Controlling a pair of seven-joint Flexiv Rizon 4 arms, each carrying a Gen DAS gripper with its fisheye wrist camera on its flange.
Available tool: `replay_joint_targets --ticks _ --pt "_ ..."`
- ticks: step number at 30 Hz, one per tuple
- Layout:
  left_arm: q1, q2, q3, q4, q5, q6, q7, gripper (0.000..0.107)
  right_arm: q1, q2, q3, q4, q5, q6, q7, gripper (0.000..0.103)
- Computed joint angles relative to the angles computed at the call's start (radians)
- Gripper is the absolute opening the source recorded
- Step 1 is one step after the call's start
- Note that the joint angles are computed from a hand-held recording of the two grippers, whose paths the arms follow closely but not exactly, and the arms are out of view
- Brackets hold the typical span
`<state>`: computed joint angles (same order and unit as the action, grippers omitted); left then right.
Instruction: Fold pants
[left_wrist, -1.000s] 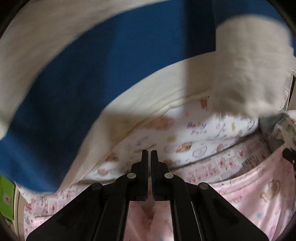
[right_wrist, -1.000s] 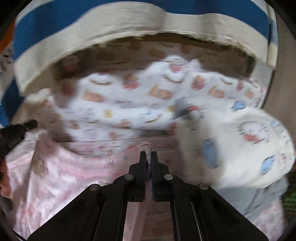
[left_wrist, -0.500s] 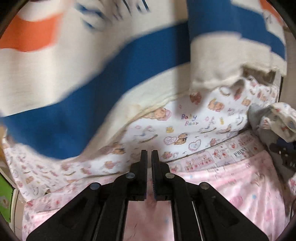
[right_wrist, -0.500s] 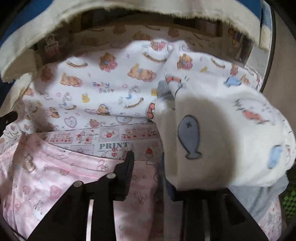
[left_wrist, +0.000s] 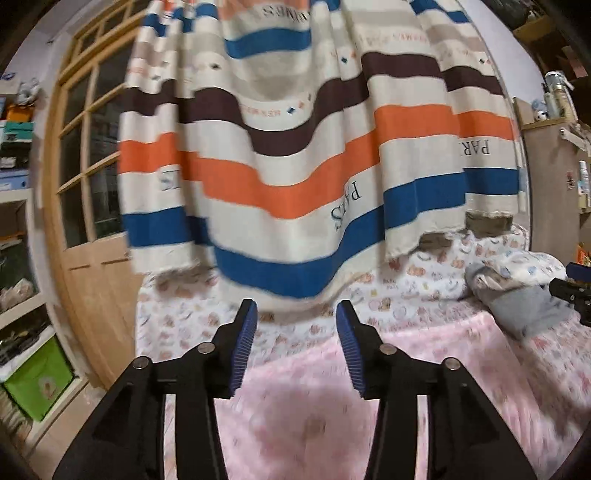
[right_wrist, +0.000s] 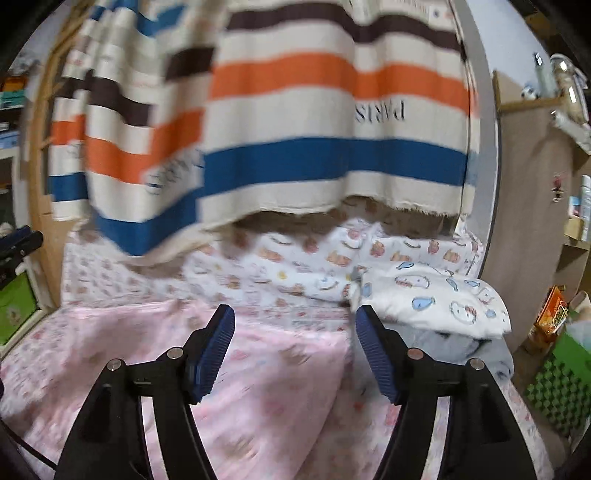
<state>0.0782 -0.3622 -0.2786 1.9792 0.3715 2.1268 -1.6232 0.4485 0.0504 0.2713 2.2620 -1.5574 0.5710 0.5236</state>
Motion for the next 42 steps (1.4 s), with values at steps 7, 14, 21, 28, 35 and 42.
replay_joint_targets --ticks 7,14,21,28,35,42 --pt "0.086 0.076 0.099 0.259 0.202 0.192 -0.09 0.059 0.236 -0.115 0.154 0.026 0.185 -0.388 0.238 0.085" --pt "0.026 -0.009 0.165 0.366 0.178 0.273 -0.022 0.063 0.358 -0.199 0.116 0.029 0.275 -0.411 0.297 0.085" --pt "0.045 -0.059 0.107 0.368 0.165 0.181 -0.051 0.063 0.357 -0.23 0.068 0.031 0.187 -0.291 0.262 0.084" --pt "-0.113 -0.086 0.198 0.401 -0.089 0.21 0.092 0.062 0.331 -0.26 0.038 0.03 0.151 -0.199 0.276 0.08" --pt "-0.1 -0.078 0.155 0.396 -0.17 0.136 0.125 0.053 0.3 -0.27 0.019 0.031 0.113 -0.112 0.315 0.063" --pt "-0.193 -0.11 0.201 0.387 -0.275 0.189 0.175 0.053 0.315 -0.307 0.011 -0.002 0.184 -0.135 0.248 0.041"
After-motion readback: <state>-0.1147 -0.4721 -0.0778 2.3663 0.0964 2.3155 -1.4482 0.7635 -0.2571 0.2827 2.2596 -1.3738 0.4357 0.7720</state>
